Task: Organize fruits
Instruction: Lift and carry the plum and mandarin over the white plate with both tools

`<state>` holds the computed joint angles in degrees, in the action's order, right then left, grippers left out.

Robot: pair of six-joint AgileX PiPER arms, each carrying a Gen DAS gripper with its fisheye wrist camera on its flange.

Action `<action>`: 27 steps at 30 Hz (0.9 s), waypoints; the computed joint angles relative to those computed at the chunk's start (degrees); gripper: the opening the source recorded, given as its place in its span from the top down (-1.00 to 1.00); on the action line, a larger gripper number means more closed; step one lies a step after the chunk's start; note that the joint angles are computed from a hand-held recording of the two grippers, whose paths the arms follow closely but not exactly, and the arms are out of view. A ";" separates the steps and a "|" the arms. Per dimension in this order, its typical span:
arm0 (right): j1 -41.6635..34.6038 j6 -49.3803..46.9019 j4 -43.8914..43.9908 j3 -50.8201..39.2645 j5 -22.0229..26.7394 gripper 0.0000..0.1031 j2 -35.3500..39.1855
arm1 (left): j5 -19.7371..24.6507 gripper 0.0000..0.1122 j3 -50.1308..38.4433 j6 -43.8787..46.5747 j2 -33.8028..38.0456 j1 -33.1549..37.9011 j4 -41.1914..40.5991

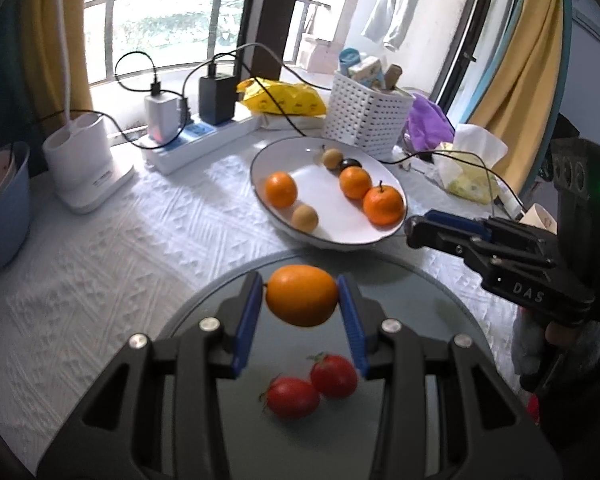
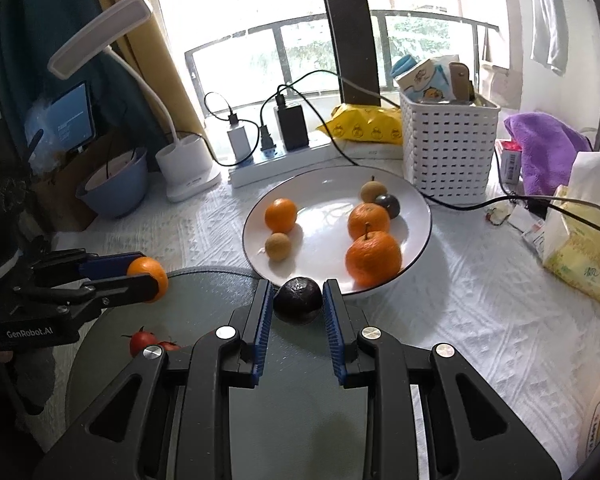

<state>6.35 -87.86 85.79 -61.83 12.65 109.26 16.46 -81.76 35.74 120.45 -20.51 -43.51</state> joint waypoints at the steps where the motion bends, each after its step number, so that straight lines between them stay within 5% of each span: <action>1: -0.35 0.34 -0.50 -0.43 0.18 0.46 0.25 | 0.27 0.28 -0.91 -0.89 0.50 -0.18 0.91; 16: -1.47 3.15 -3.40 -7.14 0.61 0.46 4.62 | 9.81 0.28 -24.34 -13.69 12.93 -1.92 15.97; 27: -1.06 23.38 -20.61 -18.19 -1.66 0.46 10.49 | 23.10 0.28 -54.36 -21.18 28.76 0.25 21.25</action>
